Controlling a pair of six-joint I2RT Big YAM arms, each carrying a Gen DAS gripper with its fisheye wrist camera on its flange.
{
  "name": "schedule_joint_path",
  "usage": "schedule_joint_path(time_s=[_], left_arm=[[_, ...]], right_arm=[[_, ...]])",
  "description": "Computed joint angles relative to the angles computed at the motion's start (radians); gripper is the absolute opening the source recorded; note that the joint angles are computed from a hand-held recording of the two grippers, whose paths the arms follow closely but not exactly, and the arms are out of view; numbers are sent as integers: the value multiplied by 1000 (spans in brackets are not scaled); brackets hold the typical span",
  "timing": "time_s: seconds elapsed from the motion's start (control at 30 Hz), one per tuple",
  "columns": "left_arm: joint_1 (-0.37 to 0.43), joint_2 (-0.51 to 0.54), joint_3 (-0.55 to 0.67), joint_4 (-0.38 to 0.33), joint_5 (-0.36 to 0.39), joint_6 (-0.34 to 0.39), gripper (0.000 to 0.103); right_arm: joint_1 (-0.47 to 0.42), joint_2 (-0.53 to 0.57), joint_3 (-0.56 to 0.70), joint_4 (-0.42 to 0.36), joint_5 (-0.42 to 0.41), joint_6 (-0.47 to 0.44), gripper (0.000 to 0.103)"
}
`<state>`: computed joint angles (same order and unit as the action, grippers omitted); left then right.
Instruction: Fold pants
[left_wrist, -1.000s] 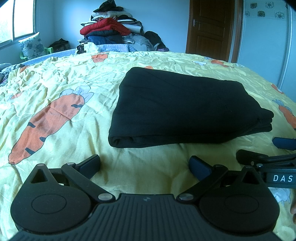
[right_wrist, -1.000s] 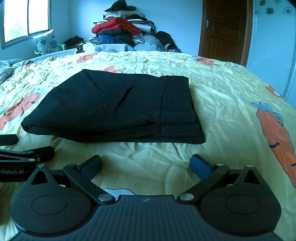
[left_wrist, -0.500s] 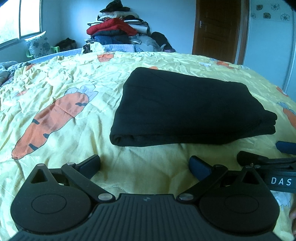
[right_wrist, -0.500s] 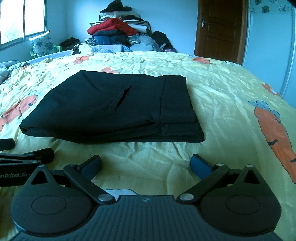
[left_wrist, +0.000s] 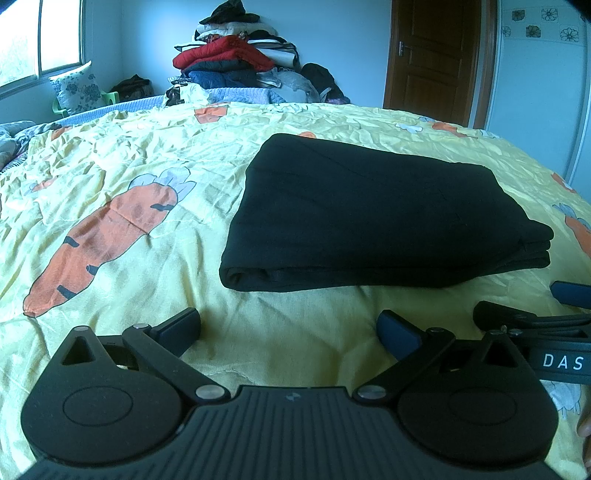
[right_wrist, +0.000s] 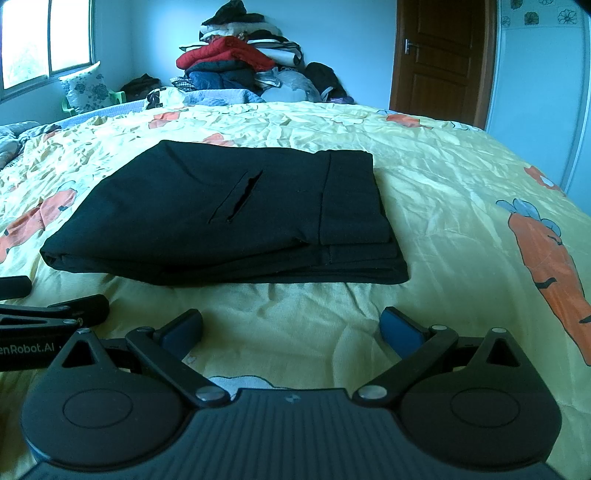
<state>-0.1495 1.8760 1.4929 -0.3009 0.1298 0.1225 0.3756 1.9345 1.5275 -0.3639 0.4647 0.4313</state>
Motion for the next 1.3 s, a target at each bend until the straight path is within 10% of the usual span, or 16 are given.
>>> schedule_joint_path(time_s=[0.7, 1.3], left_arm=[[0, 1, 1, -1, -7, 1, 103], [-21, -8, -7, 5, -195, -126, 103]], right_arm=[[0, 1, 1, -1, 0, 0, 103], [0, 1, 2, -2, 1, 0, 103]])
